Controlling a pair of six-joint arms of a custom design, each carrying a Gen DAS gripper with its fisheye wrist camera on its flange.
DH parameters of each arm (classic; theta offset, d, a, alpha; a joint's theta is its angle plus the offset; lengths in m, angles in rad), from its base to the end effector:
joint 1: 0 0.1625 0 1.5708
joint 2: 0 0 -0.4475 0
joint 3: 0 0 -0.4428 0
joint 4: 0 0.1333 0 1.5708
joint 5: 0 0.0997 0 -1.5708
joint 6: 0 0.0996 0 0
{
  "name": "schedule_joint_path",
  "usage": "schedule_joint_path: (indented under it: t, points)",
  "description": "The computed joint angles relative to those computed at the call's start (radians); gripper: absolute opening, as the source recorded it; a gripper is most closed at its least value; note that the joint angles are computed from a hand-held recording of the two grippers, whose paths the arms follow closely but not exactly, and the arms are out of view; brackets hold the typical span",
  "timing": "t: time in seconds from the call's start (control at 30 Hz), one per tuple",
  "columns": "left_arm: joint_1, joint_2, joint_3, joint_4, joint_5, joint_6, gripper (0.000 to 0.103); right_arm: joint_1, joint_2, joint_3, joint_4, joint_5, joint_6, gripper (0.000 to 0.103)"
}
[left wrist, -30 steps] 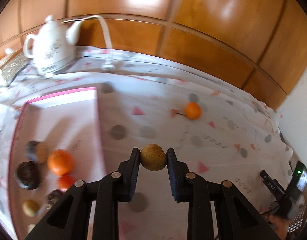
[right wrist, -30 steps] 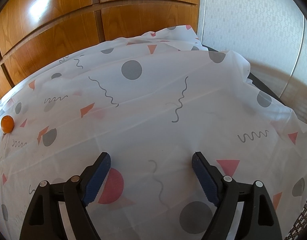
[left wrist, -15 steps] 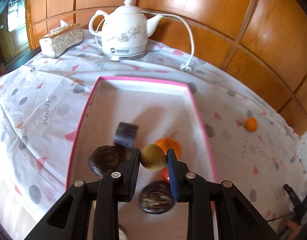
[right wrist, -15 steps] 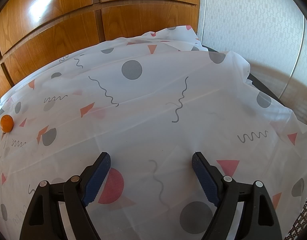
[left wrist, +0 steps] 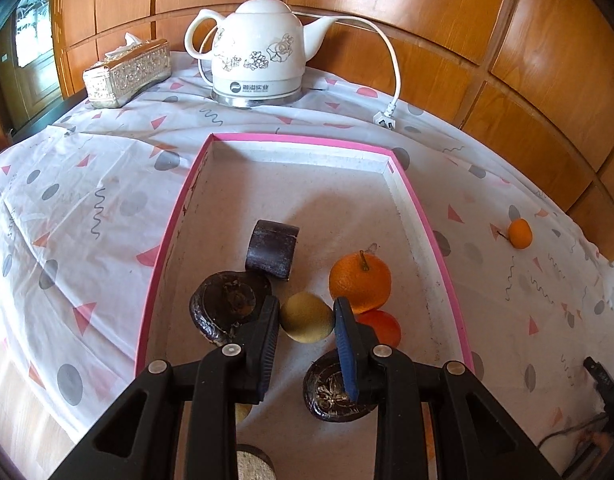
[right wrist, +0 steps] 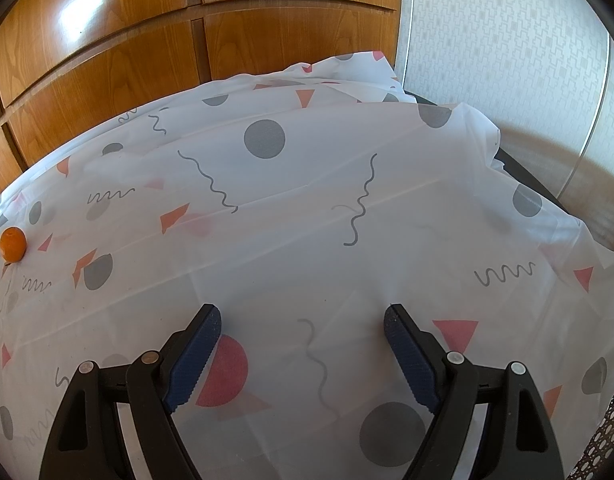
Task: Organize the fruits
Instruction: 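Carry the brown fruit into the tray and open the left tool, then move the right tool to the small orange and grasp it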
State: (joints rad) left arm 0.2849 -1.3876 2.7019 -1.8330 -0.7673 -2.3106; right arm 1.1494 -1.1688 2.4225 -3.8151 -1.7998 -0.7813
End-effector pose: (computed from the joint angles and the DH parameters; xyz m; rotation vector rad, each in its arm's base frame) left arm -0.1182 -0.2482 0.0533 -0.5610 2.0230 -1.1105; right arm -0.0826 -0.4549 0.1838 0.2668 -2.2527 0.8612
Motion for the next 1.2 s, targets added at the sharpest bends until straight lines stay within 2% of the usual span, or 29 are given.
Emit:
schedule_joint_path:
  t: [0.2, 0.3, 0.4, 0.9, 1.2]
  points:
    - [-0.06, -0.018, -0.013, 0.094, -0.039, -0.099, 0.03, 0.001, 0.001, 0.0, -0.002, -0.004, -0.004, 0.085]
    - [-0.1, -0.02, -0.022, 0.147, -0.051, -0.145, 0.035, 0.006, -0.002, -0.001, 0.004, -0.011, -0.013, 0.085]
    - [-0.129, -0.021, -0.03, 0.176, -0.063, -0.16, 0.035, 0.007, -0.006, 0.008, 0.005, -0.007, -0.023, 0.085]
    - [-0.202, -0.012, -0.046, 0.208, -0.096, -0.195, 0.039, 0.081, -0.021, 0.081, 0.092, 0.07, -0.1, 0.085]
    - [-0.219, 0.0, -0.04, 0.184, -0.119, -0.191, 0.04, 0.157, 0.02, 0.105, 0.112, 0.07, -0.136, 0.085]
